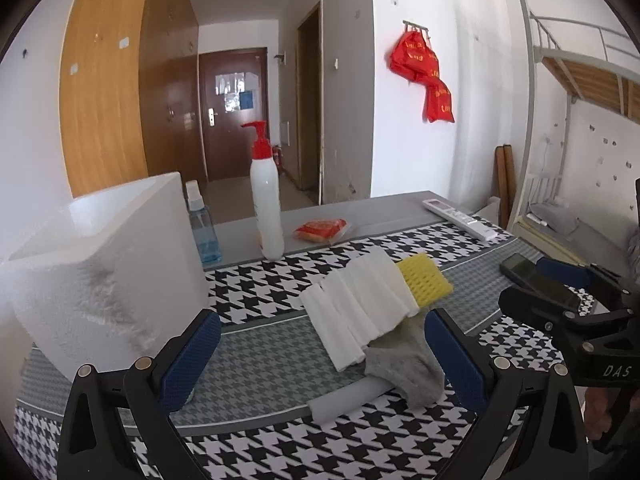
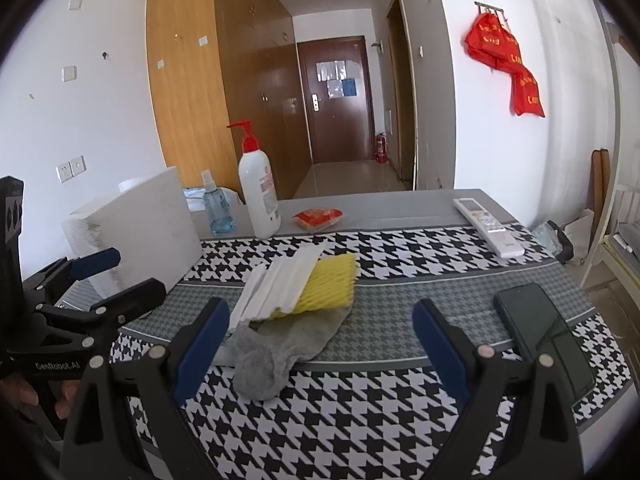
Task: Organize soft objects
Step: 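Lower both tools toward the white napkins and yellow mesh sponge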
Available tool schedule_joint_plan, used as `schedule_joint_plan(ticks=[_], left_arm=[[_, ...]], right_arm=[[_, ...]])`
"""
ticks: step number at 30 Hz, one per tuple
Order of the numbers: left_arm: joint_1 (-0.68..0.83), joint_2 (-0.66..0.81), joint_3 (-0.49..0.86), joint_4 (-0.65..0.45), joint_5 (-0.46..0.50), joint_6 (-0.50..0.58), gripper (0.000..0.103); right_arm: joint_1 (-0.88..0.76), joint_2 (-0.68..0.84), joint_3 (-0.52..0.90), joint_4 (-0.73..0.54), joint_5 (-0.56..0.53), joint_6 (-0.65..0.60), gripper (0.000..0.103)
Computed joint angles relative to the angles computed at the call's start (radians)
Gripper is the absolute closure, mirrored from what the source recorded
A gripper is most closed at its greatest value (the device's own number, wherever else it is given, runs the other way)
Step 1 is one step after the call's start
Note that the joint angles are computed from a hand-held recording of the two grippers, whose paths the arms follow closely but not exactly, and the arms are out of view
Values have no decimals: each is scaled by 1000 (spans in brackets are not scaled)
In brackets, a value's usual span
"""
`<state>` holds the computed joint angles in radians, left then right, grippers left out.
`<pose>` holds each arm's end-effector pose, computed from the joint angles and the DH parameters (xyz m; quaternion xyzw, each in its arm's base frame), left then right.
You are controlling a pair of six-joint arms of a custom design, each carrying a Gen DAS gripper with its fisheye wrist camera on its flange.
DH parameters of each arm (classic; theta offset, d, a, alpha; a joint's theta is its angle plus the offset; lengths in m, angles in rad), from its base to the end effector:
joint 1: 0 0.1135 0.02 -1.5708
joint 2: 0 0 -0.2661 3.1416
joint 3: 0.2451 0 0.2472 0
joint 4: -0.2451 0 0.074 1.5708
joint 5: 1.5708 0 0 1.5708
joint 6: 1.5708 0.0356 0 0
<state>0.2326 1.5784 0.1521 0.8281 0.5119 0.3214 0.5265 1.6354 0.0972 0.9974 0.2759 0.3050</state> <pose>0.2013 0.0298 0.0918 0.1562 0.8492 -0.0916 0.4961 0.1758 0.0910 0.0856 -0.0280 0.8642 0.0875 0.4946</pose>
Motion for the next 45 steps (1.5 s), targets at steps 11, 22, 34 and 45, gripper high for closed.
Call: schedule_joint_plan(ticks=[11, 22, 34, 45], left_arm=[[-91, 75, 85, -26, -73, -52, 1], [-150, 159, 210, -156, -115, -79, 1], [-199, 294, 367, -291, -127, -122, 16], [-235, 369, 435, -322, -127, -113, 22]], right_arm=[[-89, 21, 32, -27, -69, -41, 8], [-141, 50, 66, -35, -121, -62, 8], [-159, 106, 110, -39, -150, -77, 8], [-183, 138, 142, -62, -172, -71, 8]])
